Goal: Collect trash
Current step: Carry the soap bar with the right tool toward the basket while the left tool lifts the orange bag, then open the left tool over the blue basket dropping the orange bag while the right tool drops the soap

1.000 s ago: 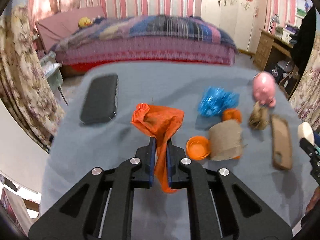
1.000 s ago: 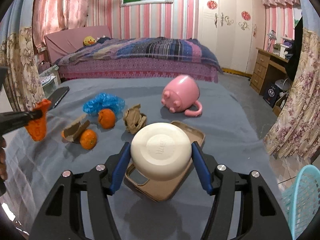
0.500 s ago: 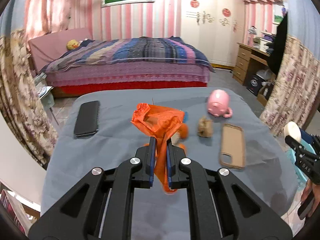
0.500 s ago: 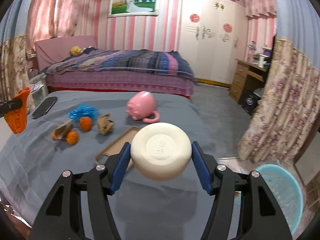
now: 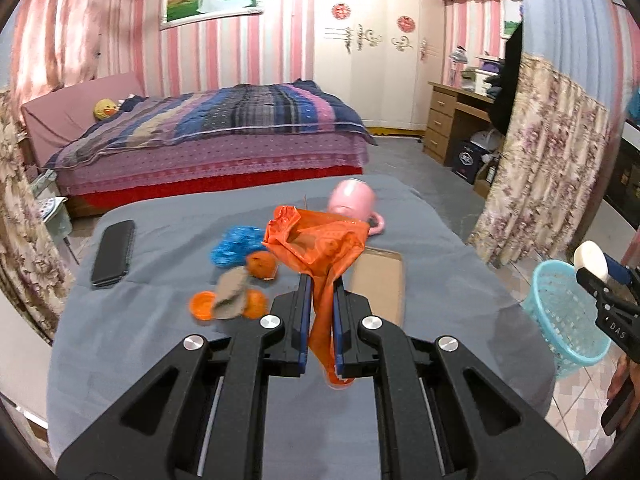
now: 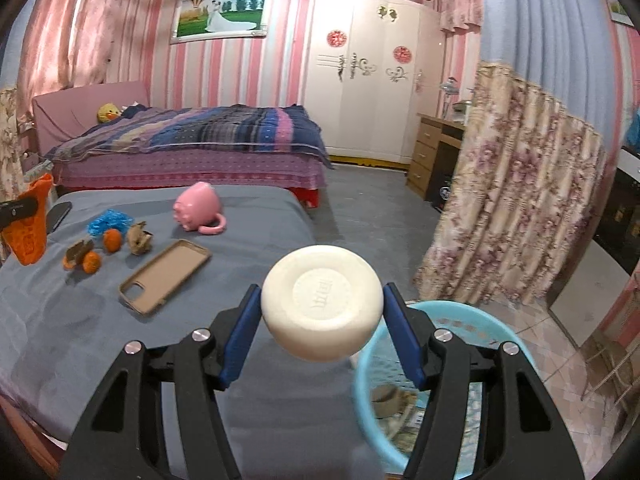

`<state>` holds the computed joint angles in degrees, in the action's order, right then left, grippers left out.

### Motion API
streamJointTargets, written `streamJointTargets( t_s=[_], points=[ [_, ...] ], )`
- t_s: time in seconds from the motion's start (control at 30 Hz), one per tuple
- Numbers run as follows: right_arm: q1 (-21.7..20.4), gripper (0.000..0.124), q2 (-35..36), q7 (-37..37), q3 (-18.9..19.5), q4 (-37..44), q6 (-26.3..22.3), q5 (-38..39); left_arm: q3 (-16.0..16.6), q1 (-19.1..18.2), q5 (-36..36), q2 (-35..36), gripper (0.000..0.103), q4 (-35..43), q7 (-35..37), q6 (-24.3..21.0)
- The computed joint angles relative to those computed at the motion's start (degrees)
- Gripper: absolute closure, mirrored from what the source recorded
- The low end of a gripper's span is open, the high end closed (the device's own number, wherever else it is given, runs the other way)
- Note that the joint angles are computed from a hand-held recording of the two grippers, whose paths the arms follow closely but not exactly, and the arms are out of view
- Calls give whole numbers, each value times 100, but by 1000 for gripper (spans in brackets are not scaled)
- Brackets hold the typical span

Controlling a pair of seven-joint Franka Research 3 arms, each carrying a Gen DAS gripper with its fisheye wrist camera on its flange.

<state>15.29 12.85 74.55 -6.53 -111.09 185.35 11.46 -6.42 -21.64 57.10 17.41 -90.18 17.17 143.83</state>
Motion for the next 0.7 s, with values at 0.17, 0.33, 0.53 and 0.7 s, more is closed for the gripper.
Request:
streamJointTargets(
  t_s=[0.17, 0.33, 0.53, 0.7],
  points=[
    [175, 63, -96, 136, -464, -178, 53, -67, -28, -198, -118, 496, 95, 584, 222, 65],
    [227, 63, -110, 317, -851, -285, 86, -41, 78, -508, -297, 1035, 95, 1290, 579, -51],
    [295, 63, -16, 480, -1212, -258, 103, -8, 218, -799, -634, 1604, 95, 2092, 1103, -125],
    [651, 63, 20, 612, -1771, -289, 152, -26, 231, -903, -1186, 2208, 95, 2926, 1699, -64]
  ],
)
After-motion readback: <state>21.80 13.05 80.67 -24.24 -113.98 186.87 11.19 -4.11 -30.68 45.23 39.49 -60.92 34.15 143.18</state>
